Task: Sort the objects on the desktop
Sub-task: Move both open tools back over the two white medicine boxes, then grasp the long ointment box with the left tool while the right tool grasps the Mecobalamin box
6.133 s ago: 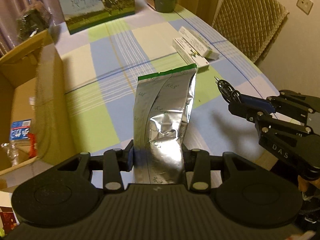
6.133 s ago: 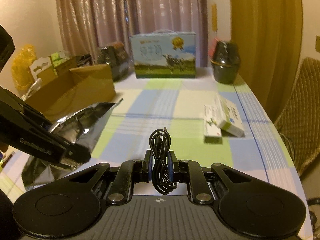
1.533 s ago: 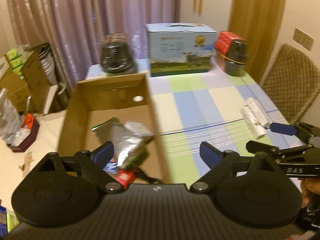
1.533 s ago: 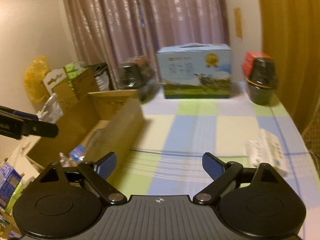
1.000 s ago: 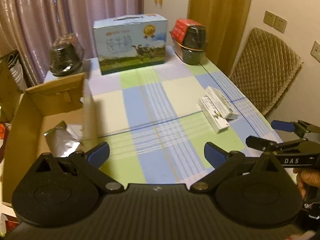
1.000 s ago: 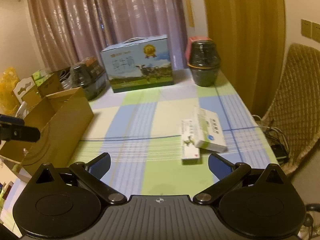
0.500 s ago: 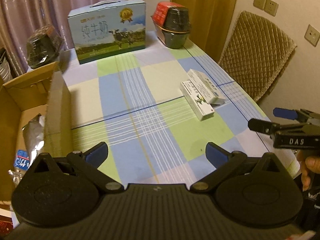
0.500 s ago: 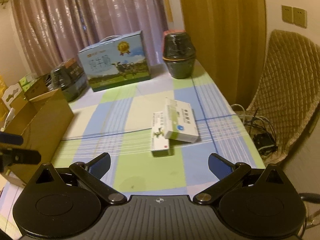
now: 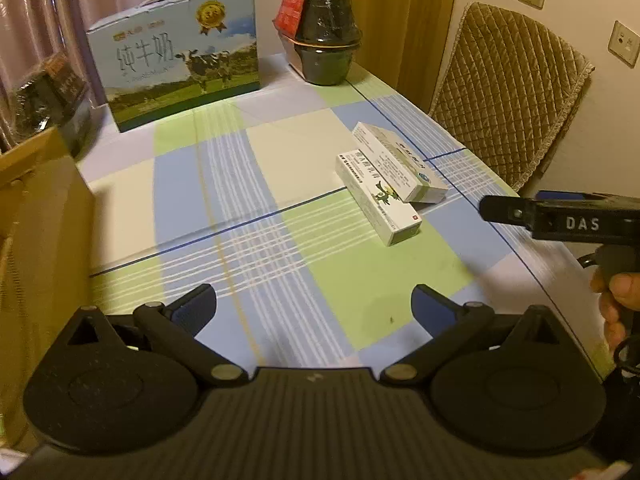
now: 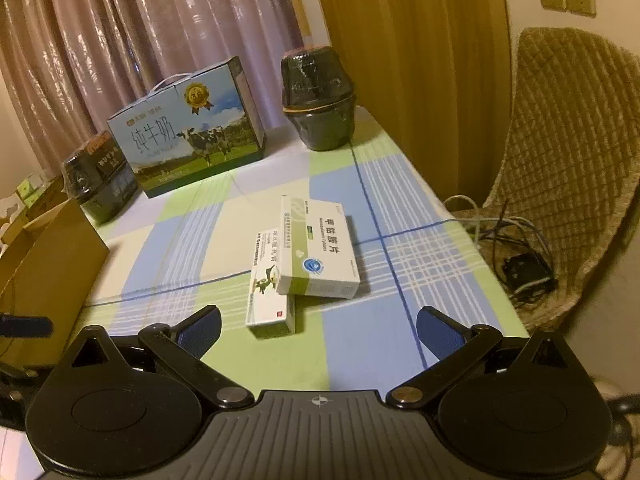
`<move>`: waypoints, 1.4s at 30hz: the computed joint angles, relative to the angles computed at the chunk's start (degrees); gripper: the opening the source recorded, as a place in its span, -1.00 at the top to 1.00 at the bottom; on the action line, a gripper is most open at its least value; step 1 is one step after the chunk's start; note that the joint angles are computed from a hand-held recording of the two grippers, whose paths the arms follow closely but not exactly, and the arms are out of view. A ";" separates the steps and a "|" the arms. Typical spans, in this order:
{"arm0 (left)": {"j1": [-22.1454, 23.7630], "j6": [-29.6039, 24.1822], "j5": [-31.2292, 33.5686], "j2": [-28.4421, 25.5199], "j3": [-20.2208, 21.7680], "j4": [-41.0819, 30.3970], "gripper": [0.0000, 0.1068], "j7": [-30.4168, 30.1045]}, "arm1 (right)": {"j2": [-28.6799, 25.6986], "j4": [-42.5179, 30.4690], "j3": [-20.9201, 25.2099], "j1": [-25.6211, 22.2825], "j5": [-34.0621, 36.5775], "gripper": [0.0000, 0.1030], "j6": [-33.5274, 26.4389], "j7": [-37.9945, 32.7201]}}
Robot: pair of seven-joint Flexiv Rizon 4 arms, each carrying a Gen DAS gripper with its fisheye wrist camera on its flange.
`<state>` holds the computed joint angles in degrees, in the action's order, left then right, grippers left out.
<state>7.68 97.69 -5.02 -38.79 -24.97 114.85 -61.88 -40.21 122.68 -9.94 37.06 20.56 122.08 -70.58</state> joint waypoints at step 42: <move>-6.12 2.84 2.61 -17.02 0.14 -16.41 -0.90 1.79 | -10.51 -11.66 -5.76 -3.56 -11.68 -0.34 -8.51 5.20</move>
